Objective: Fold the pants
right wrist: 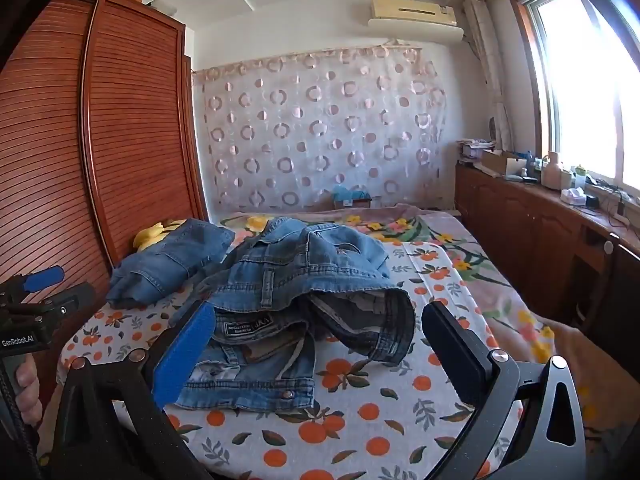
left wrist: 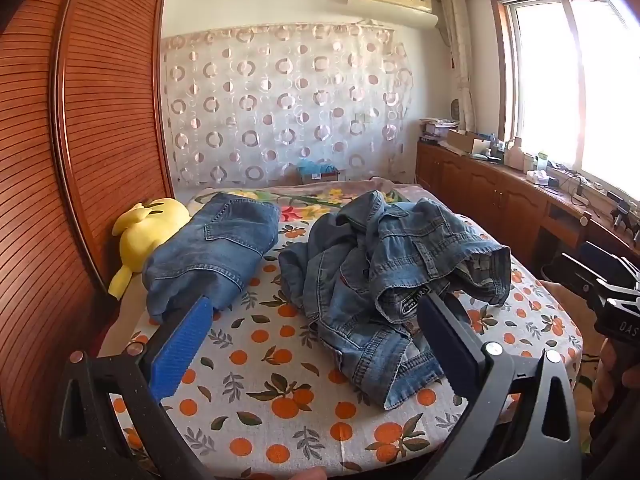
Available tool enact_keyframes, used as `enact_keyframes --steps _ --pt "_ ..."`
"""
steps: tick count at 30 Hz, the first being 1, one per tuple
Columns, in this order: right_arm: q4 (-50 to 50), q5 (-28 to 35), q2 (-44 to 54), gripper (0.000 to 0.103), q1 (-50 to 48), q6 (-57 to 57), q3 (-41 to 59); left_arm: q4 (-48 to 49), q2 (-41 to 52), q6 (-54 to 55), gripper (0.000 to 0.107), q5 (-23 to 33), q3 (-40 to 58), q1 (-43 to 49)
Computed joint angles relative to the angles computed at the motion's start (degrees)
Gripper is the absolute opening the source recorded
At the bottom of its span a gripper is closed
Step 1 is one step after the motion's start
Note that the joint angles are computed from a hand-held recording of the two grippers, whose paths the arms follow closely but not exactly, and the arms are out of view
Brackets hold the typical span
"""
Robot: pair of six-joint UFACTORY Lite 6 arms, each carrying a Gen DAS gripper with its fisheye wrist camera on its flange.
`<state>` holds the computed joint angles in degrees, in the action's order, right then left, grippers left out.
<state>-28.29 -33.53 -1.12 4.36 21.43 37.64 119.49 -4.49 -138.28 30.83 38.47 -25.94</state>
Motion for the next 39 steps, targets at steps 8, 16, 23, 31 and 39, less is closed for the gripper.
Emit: enact_keyframes --steps 8,16,23,31,39 --pt "-1.1 0.0 -0.2 0.103 -0.3 1.0 0.3 1.1 1.1 -0.2 0.102 0.1 1.0 1.1" --pt "-1.5 0.4 -0.1 0.103 -0.5 1.2 0.5 1.0 -0.3 -1.2 0.102 0.9 -0.6 -0.2" --pt "0.4 0.5 -1.3 0.103 0.4 -0.7 -0.8 -1.2 0.3 0.7 0.102 1.3 0.6 -1.1" --pt "1.0 0.4 -1.1 0.103 0.6 -1.1 -0.8 -0.8 0.1 0.3 0.102 1.4 0.4 -1.1" --pt "1.0 1.0 -2.3 0.103 1.0 -1.0 -1.0 -3.5 -2.2 3.8 0.102 0.6 0.4 -1.3"
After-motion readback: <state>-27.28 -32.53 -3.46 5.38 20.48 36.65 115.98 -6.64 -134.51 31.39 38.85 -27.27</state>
